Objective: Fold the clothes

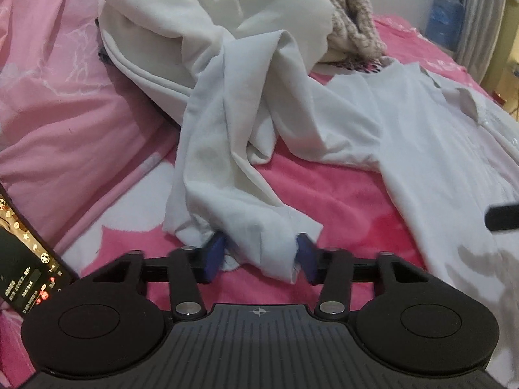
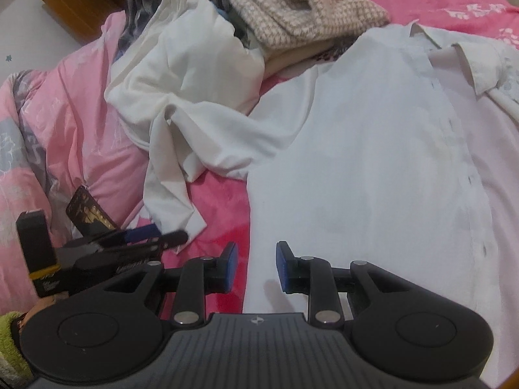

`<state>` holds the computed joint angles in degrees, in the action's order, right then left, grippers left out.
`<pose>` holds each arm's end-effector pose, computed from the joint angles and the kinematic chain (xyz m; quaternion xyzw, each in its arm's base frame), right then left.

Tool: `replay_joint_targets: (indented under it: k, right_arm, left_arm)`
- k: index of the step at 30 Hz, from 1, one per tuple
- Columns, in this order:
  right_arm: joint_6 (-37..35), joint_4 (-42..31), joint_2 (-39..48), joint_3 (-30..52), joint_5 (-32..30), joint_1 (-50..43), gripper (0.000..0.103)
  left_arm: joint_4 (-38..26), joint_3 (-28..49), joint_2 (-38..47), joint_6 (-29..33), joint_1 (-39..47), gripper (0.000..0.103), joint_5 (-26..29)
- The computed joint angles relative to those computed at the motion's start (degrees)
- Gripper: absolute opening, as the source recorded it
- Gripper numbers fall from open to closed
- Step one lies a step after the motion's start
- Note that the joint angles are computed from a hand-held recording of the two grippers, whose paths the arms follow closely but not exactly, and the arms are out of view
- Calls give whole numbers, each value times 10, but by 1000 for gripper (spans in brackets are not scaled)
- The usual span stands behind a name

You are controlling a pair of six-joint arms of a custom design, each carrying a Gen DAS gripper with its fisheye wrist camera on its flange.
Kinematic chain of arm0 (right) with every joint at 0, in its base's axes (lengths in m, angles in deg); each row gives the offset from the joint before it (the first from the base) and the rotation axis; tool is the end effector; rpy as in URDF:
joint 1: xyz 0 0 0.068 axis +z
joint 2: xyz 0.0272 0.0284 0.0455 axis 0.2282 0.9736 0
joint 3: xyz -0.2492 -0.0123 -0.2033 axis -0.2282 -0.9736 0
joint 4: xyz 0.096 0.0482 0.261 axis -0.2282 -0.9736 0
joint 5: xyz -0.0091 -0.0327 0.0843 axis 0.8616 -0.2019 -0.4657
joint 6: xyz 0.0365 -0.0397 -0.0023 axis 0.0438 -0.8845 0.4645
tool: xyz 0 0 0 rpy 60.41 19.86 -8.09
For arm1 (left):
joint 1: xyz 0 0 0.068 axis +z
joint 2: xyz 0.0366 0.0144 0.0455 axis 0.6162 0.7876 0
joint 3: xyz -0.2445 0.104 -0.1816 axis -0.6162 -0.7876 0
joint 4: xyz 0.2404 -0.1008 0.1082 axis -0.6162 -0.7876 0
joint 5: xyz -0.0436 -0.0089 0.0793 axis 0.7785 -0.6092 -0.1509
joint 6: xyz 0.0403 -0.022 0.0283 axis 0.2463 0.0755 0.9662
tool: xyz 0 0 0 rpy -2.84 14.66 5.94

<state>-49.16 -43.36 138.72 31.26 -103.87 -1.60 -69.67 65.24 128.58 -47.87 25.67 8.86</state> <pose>0.2895 -0.0502 0.1686 -0.2058 0.8988 0.3382 0.1882 0.3086 -0.0656 0.1652 0.0556 0.9426 -0.0208 0.3285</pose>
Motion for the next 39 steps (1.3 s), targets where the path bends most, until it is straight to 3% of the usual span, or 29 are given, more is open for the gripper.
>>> replay_joint_targets:
  k: [2, 5, 10, 19, 25, 32, 39]
  right_arm:
    - [-1, -2, -3, -5, 2, 0, 28]
    - [-5, -4, -8, -13, 4, 0, 28]
    - [-8, -6, -14, -22, -7, -5, 28]
    - [-11, -48, 0, 4, -61, -47, 28]
    - [-26, -122, 51, 57, -114, -108, 28]
    - [-113, -252, 124, 95, -153, -153, 47]
    - [-156, -349, 199, 117, -142, -171, 61]
  left_arm:
    - [0, 0, -3, -5, 8, 20, 16]
    - [5, -14, -37, -2, 15, 7, 46]
    - [11, -34, -99, -3, 29, 4, 123]
    - [33, -49, -161, -78, 54, 4, 397]
    - [-14, -41, -165, -17, 24, 4, 430]
    - [-40, -39, -150, -4, 10, 4, 442]
    - [-58, -36, -142, -14, 27, 4, 448]
